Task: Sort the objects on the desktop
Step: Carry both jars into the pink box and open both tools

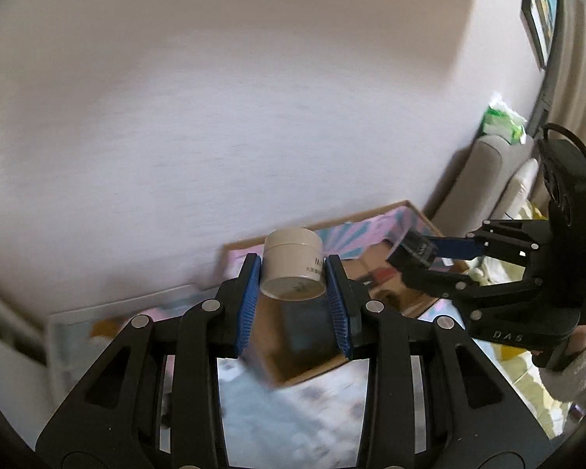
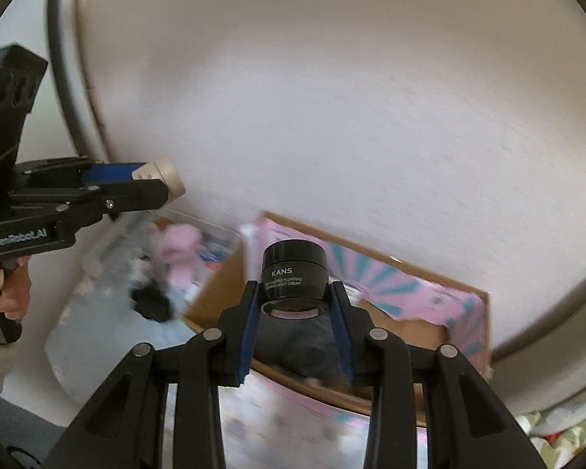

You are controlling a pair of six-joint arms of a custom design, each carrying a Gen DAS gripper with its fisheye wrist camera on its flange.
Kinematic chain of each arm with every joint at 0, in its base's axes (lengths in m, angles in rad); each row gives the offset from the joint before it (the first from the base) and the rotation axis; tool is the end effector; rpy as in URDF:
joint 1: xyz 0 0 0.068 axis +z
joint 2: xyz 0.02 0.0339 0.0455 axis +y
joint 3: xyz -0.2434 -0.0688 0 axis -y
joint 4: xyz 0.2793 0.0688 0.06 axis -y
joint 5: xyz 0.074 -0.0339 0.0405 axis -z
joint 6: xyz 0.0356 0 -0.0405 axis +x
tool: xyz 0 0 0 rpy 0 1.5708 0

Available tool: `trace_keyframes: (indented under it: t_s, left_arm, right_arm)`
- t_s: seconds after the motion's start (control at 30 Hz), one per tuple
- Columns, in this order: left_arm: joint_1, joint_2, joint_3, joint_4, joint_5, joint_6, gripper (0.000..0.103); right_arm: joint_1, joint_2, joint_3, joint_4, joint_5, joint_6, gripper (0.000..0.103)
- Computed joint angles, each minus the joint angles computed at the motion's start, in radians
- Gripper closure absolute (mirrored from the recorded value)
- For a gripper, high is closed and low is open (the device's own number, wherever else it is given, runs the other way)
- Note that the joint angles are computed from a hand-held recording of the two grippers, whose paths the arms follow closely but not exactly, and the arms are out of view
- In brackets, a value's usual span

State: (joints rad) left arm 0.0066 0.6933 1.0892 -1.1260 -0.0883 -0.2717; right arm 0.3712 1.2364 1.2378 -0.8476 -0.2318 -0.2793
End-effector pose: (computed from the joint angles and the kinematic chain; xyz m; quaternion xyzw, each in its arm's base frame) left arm 0.1489 0.0041 0.3591 -0.1443 0.9007 -0.0139 0.4094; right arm 0.2685 0.1133 0.3225 -0.3356 0.8670 0.1242 0.3467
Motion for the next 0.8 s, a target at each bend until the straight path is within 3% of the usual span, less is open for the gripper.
trace_keyframes:
  t_s: [0.23,0.37,0.8]
  left_arm:
    - [-0.174,0.206,-0.060,0.168,-0.053,-0.089,0.072]
    - [-0.220,0.298,-0.055,0.211,-0.069,-0.116,0.072]
    - [-0.216,0.386,-0.082,0.233,-0.065,-0.121,0.072]
  right_arm:
    - [-0.132,0.099,0.021,-0.022,-0.027,-0.097,0.071]
    - [-0.188,0.139,0.012,-0.024,-0.039,-0.150,0.071]
    - [-0.226,0.267,0.047,-0.027,-0.063,-0.195,0.071]
